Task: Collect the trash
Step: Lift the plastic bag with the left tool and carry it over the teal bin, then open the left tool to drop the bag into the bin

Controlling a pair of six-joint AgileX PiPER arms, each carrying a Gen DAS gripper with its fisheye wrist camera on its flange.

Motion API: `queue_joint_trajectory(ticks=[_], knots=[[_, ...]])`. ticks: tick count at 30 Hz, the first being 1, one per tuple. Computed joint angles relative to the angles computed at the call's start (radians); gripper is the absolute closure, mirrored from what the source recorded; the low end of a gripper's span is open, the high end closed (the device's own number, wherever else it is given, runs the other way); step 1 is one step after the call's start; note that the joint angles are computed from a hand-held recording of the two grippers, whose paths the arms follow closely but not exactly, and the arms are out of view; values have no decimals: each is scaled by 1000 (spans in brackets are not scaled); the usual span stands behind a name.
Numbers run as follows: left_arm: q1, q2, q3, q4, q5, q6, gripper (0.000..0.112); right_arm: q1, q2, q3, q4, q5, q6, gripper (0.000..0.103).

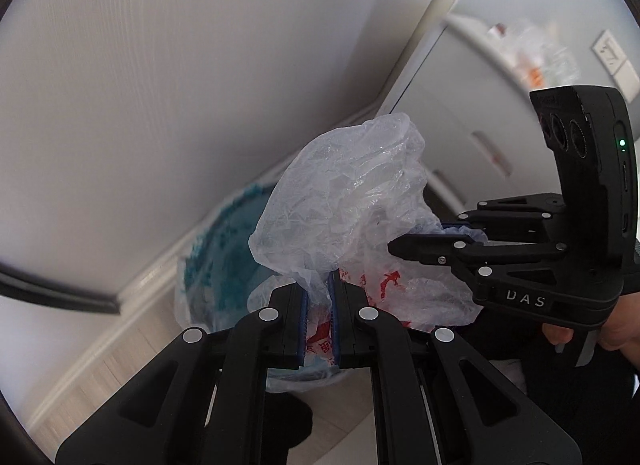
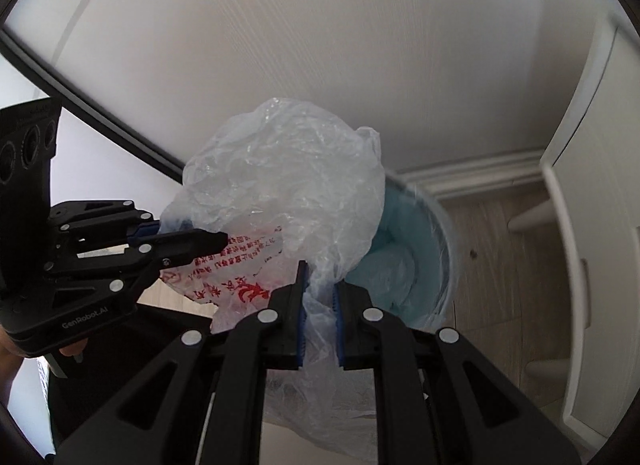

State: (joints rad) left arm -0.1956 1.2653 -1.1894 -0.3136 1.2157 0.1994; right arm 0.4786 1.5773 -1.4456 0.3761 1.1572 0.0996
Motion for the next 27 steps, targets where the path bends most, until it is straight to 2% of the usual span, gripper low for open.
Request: queue_joint_trajectory(ticks=[3, 5, 13, 19, 20, 21, 22, 23, 25, 27], knots=[[20, 41, 54, -14, -32, 38, 105, -5, 44, 36, 24, -32, -34, 91], [83, 48, 106, -23, -40, 107, 105, 4, 78, 47, 30, -52, -45, 91], [46, 170, 193, -21, -157, 79, 105, 44, 176, 95, 53, -105, -105, 91], [26, 210, 220, 6, -195, 54, 103, 89, 214, 82, 15, -116, -123, 91], [34, 210, 226, 7, -202, 66, 100, 95, 208, 81, 8, -111, -116, 86], [39, 209, 227, 15, -203, 66, 88, 94, 206, 82, 11, -107, -121, 78], [43, 208, 229, 20, -204, 63, 74, 92, 199, 90, 10, -112, -126, 59], [50, 201, 228, 23, -200, 60, 69, 95, 187, 93, -1, -117, -124, 39], [55, 194, 221, 37, -204, 57, 50, 96, 172, 106, -21, -125, -135, 19], [77, 183, 227, 38, -220, 80, 40, 103, 149, 101, -60, -118, -125, 16]])
